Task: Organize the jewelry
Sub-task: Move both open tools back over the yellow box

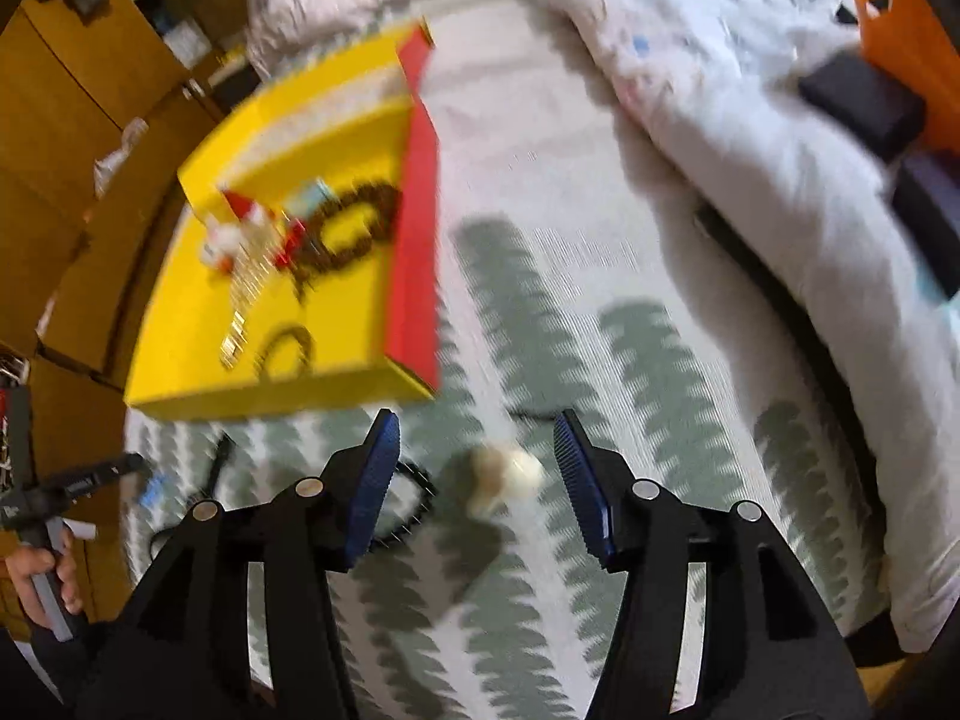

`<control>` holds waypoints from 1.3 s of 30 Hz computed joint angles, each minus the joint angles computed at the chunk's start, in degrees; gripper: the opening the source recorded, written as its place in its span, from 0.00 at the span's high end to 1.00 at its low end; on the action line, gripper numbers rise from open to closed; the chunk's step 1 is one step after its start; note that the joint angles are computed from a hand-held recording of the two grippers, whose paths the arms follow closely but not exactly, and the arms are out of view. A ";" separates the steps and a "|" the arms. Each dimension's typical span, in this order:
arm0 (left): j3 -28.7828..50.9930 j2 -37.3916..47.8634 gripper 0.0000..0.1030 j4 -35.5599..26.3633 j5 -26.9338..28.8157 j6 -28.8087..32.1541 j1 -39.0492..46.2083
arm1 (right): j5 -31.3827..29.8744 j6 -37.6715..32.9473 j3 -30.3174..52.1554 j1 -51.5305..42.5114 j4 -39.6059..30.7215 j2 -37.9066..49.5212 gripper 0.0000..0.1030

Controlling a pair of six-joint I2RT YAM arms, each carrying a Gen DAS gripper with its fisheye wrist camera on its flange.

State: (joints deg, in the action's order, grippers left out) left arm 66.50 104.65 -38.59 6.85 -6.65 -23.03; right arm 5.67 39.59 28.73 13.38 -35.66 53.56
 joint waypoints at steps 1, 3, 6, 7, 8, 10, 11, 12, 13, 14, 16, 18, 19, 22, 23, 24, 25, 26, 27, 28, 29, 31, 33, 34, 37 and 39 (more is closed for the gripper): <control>-0.32 -0.77 0.77 0.33 -0.10 0.14 -0.24 | 0.66 0.27 0.68 1.00 0.72 0.25 0.45; -0.06 -1.71 0.71 0.92 -0.49 0.06 -0.86 | 2.06 0.96 2.14 3.51 2.42 1.80 0.45; 0.84 -2.51 0.68 0.79 0.01 0.15 -1.52 | 4.28 0.86 4.39 7.68 5.17 5.68 0.45; 0.17 -3.03 0.64 1.41 0.61 0.30 -1.64 | 5.18 0.75 5.21 8.97 5.95 7.13 0.45; 0.81 -2.98 0.61 1.50 1.13 0.14 -2.11 | 5.78 0.41 5.78 9.80 6.52 8.18 0.45; 1.67 -3.07 0.49 1.78 1.57 -0.21 -2.81 | 6.39 -0.09 6.83 10.99 8.42 10.61 0.45; 1.70 -3.28 0.48 2.43 2.31 -0.19 -2.97 | 6.33 -0.24 7.28 11.31 9.35 11.73 0.44; 1.66 -3.47 0.45 3.68 3.28 -0.32 -3.38 | 6.19 -0.37 8.00 11.49 10.38 13.51 0.45; 2.17 -2.96 0.43 4.16 3.35 -0.41 -3.48 | 6.22 -0.25 8.74 11.77 11.16 15.25 0.45; 2.99 -2.41 0.43 3.90 3.10 -0.82 -3.74 | 6.06 -0.38 9.10 11.83 12.22 16.53 0.45; 4.12 -1.93 0.42 4.48 4.51 -1.08 -4.28 | 4.83 -0.94 10.34 11.72 14.35 20.17 0.45; 5.55 -0.60 0.38 5.50 4.71 -1.54 -4.97 | 3.87 -1.73 11.82 11.87 16.09 23.99 0.45; 6.98 0.68 0.37 5.12 4.19 -2.06 -5.61 | 3.49 -2.20 13.11 12.07 16.36 26.32 0.45; 9.91 3.53 0.37 4.98 4.91 -1.81 -6.83 | 2.57 -3.61 17.96 12.30 15.89 33.27 0.44; 11.42 5.04 0.37 4.34 3.78 -1.84 -7.55 | 1.84 -4.33 19.18 12.16 16.16 35.03 0.44; 13.02 6.52 0.37 3.25 2.76 -1.93 -8.17 | 0.93 -4.92 20.88 11.88 15.71 37.30 0.44; 14.57 8.12 0.37 2.66 2.81 -1.87 -8.47 | 0.54 -4.93 22.77 11.49 14.72 39.66 0.44; 15.92 9.55 0.37 2.25 3.22 -1.76 -8.71 | 0.27 -4.81 23.69 11.16 14.26 40.89 0.44; 17.85 11.54 0.37 1.43 3.13 -1.70 -9.08 | -0.93 -5.12 24.79 10.43 14.20 42.75 0.44; 19.30 13.00 0.37 0.67 2.71 -1.76 -9.37 | -2.41 -5.53 25.93 9.55 13.87 44.63 0.44; 20.87 14.48 0.37 -0.24 2.39 -1.80 -9.65 | -3.48 -5.51 26.77 8.84 13.66 46.07 0.44; 24.34 17.83 0.37 -2.05 3.14 -1.89 -9.88 | -5.27 -5.92 28.46 8.11 12.92 48.69 0.45; 26.48 20.06 0.38 -3.41 2.71 -2.25 -10.07 | -4.28 -5.95 30.83 8.20 10.66 51.11 0.44; 27.58 21.17 0.38 -4.15 2.47 -2.12 -10.15 | -3.80 -6.12 31.97 8.18 9.41 52.18 0.44; 28.74 22.48 0.38 -5.04 2.71 -1.94 -9.99 | -3.76 -7.82 33.96 8.00 7.06 54.05 0.45; 29.43 23.04 0.38 -5.84 0.94 -1.26 -10.50 | -3.50 -9.03 34.85 8.15 6.05 55.02 0.45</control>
State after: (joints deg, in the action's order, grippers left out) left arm 95.92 127.69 -44.43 7.78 -7.91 -33.53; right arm 2.17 30.56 63.58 21.53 -29.62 108.58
